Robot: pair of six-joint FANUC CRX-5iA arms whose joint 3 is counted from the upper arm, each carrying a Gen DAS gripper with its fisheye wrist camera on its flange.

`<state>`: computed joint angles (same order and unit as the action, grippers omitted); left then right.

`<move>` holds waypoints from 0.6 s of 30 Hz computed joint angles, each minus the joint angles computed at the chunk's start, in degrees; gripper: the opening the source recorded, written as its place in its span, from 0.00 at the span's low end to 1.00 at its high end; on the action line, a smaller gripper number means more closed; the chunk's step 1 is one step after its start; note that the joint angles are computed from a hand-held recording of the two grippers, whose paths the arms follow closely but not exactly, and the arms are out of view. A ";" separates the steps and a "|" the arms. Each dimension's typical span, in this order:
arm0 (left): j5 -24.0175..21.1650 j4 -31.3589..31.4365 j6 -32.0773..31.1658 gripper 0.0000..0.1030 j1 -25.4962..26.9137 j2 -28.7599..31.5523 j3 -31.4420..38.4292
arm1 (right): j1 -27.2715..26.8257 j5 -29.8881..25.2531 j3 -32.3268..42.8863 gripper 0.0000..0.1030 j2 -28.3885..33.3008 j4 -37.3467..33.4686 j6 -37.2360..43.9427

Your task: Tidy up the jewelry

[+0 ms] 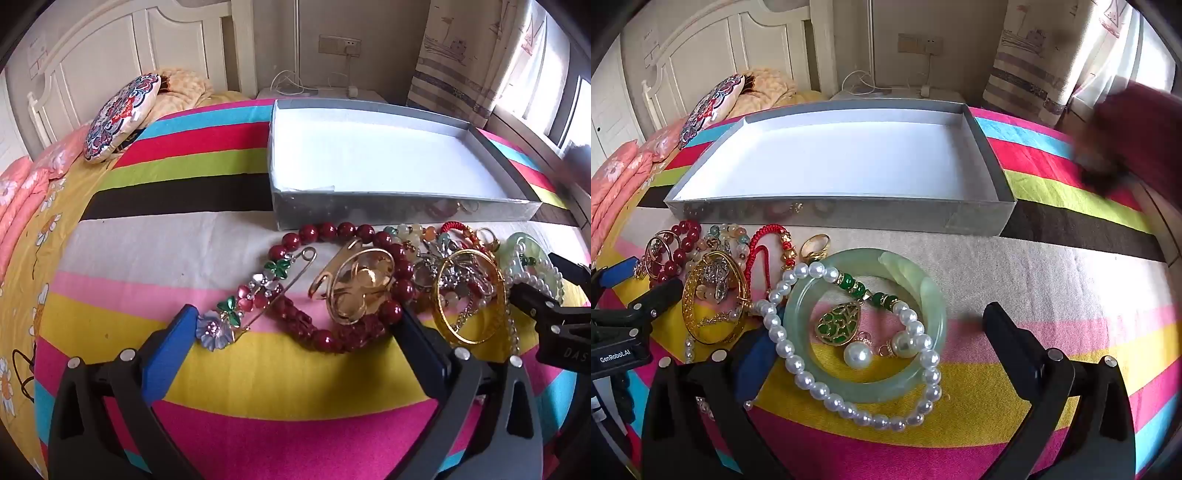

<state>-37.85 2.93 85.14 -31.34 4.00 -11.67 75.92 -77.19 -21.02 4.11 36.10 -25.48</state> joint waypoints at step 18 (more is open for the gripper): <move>8.86 6.93 -4.53 0.98 3.53 -12.92 -14.05 | 1.51 3.89 -2.56 0.96 -3.48 0.87 -3.02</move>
